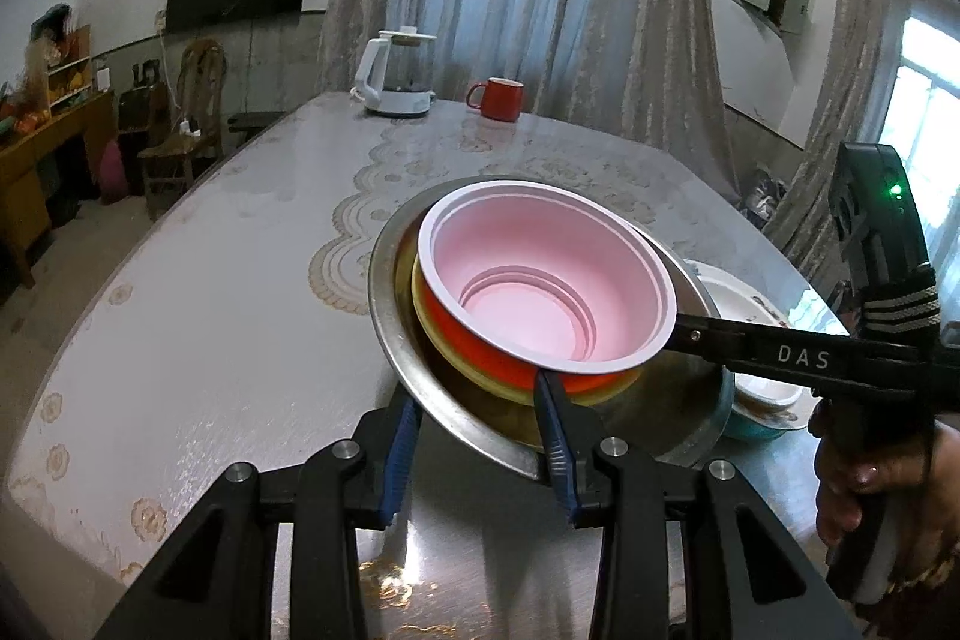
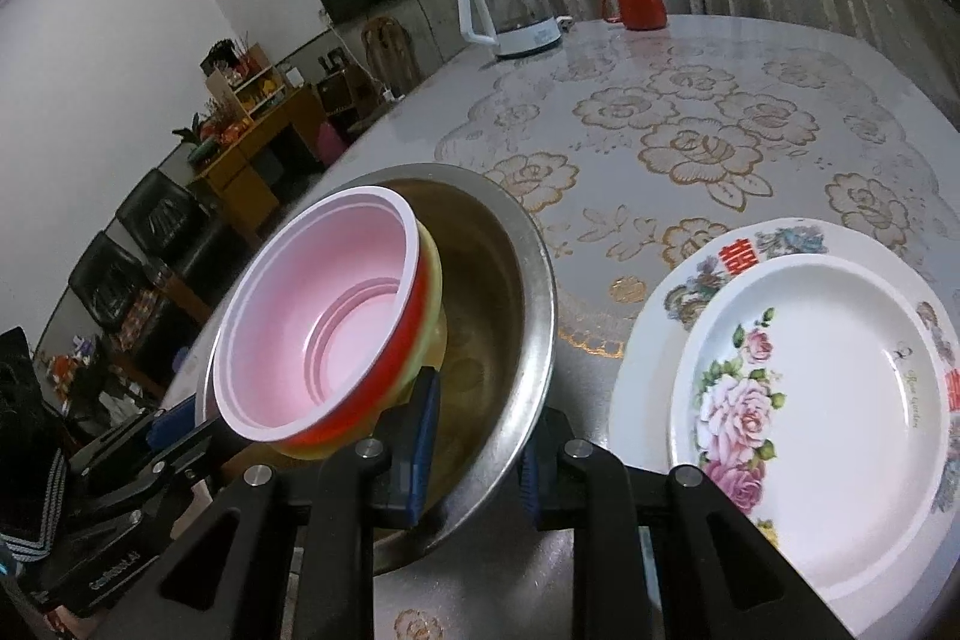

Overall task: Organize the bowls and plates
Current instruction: 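Lift the steel basin with the left gripper over the plate stack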

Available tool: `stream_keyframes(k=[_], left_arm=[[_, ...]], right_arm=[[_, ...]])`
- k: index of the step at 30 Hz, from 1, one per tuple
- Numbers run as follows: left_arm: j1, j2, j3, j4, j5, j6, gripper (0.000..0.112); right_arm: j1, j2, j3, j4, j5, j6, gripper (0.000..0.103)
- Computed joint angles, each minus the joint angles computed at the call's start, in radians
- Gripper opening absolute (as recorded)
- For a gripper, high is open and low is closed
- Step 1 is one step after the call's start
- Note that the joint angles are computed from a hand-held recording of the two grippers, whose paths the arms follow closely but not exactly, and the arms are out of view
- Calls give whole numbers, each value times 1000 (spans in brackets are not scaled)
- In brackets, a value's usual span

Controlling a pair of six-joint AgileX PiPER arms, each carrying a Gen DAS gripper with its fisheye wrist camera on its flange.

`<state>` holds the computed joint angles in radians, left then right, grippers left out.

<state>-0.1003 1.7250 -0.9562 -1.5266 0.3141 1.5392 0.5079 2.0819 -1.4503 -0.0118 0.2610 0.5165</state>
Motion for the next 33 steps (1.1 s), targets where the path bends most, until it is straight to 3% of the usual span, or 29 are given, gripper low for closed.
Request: stream_keyframes(k=[14, 19, 24, 33], left_arm=[[-117, -16, -80, 104, -22, -94, 39], [-166, -2, -134, 198, -20, -183, 39], [-222, 19, -203, 273, -20, -250, 39], [-311, 111, -348, 474, -8, -455, 39]], right_arm=[[-36, -183, 209, -271, -79, 298, 22], [-67, -256, 288, -398, -94, 441, 22], [-89, -332, 358, -637, -89, 690, 22], [-159, -409, 450, -743, -86, 824, 23]])
